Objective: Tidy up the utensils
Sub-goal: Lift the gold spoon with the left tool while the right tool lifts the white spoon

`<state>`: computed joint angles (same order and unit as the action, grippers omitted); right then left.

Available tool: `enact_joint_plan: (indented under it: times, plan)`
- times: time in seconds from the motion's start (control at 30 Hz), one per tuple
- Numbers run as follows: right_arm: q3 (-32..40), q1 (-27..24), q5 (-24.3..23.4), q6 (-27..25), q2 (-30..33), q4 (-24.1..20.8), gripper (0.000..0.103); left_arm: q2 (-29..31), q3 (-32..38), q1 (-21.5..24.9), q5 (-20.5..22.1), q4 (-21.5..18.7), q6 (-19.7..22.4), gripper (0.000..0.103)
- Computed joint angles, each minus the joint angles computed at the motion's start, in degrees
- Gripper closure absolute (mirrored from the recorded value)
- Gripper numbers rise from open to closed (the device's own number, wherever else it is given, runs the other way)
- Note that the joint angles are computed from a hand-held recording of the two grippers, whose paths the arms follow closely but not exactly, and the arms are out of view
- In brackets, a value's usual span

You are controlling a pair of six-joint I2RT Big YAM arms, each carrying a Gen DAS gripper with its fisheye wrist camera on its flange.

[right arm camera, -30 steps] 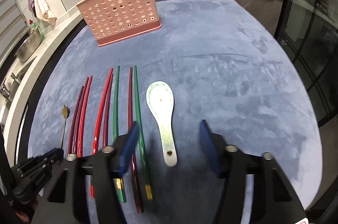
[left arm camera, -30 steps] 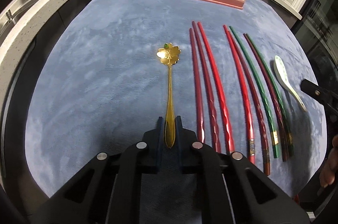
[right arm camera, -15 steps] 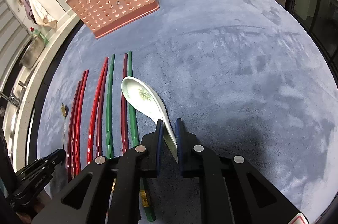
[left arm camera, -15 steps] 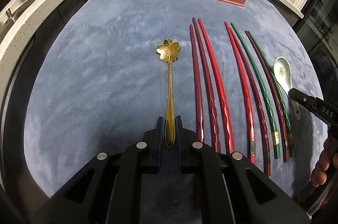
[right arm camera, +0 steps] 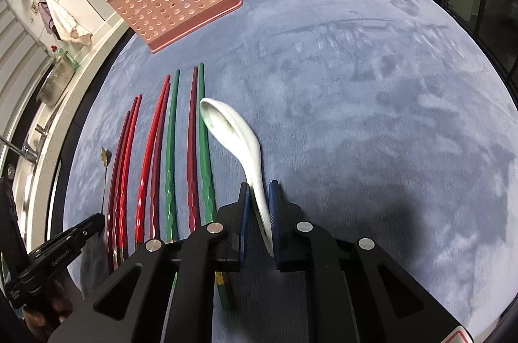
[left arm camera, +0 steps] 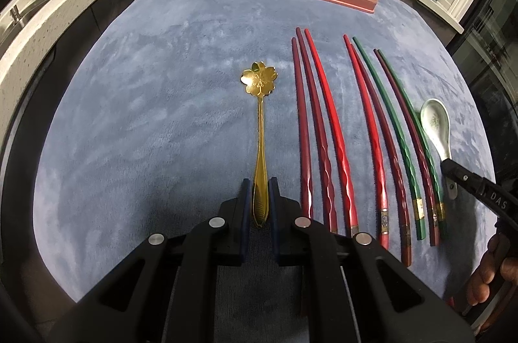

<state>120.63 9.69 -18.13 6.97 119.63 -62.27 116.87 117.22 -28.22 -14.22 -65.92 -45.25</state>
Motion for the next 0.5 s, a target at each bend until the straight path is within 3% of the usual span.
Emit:
enact_joint_plan:
  times: [0.4,0.5]
  plan:
    - [-3.28,0.2,4.25,-1.65,-4.18,0.55,0.096,-3.65,-2.94,-1.18,-2.77,2.22,0.54,0.094]
    - [-3.54,-0.07,4.84,-1.33,-5.37,1.07,0.096,-4.75,-3.05,-1.59,-4.21,2.72,1.22,0.101]
